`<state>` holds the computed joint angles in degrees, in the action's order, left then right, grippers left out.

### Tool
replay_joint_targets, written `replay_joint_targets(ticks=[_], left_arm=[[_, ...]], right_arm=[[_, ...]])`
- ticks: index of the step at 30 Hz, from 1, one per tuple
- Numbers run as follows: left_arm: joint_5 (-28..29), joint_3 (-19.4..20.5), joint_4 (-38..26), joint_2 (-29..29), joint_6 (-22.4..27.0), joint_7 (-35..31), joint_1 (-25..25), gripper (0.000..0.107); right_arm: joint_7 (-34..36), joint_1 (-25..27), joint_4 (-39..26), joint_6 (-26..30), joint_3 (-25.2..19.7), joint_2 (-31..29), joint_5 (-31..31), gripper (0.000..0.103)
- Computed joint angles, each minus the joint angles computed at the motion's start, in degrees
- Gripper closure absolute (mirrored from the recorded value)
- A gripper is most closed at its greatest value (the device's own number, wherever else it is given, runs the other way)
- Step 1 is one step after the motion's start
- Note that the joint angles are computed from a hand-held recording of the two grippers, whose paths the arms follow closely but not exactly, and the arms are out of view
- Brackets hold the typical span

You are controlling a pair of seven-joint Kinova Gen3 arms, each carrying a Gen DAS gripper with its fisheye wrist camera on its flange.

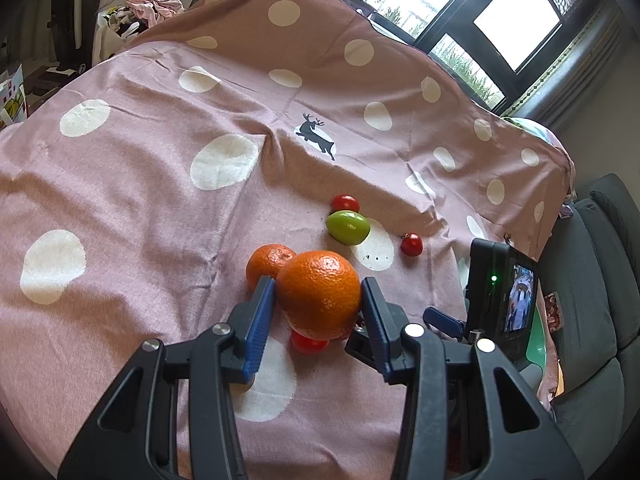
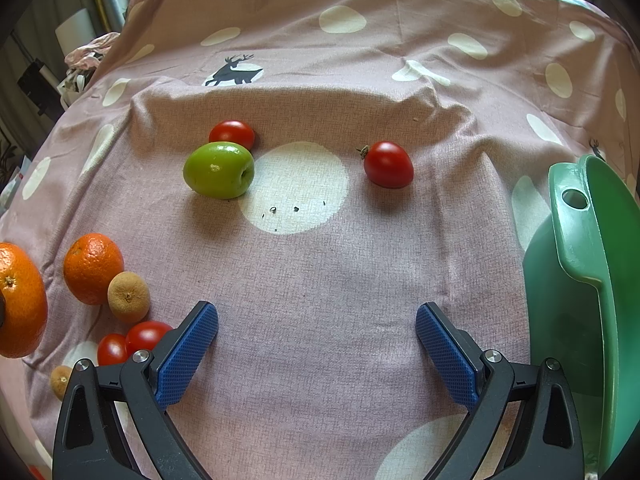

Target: Organize fruits

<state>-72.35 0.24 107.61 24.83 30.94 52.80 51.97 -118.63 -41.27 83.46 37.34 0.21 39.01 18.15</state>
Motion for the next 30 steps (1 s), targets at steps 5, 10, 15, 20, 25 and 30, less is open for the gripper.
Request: replay_joint_targets(ticks=[5,10,15,20,25,30], left_arm=[[2.2,0.2,-0.1,0.1,-0.4,-1.8,-0.9,0.064],[3.9,-0.8,-0.2,0.2,-1.2,-2.6,-0.7,0.064],[6.6,-1.5,-0.6,0.4,-1.6,-4.9,-0.7,0.064],[8.7,-2.8,-0.4,0.4,-3.1,-6.8,-0.5,0.064],[9.1,-4.5,0.0,0.2,-4.3,-7.0,0.4,0.064],[9.8,-5.1,-0.1,0.2,-4.5,-7.2,0.8,0.064]], right_arm=[[0.0,0.0,0.0,0.0,0.0,0.0,0.0,0.004],[0.0,0.0,0.0,0.0,0.0,0.0,0.0,0.004],[0.0,0.0,0.0,0.0,0.0,0.0,0.0,0.004],[0.0,0.0,0.0,0.1,-0.1,0.0,0.0,0.004],[0.1,0.1,-0.1,0.1,-0.1,0.0,0.0,0.004],[0.2,0.1,-0.2,0.2,-0.1,0.0,-0.1,0.004]])
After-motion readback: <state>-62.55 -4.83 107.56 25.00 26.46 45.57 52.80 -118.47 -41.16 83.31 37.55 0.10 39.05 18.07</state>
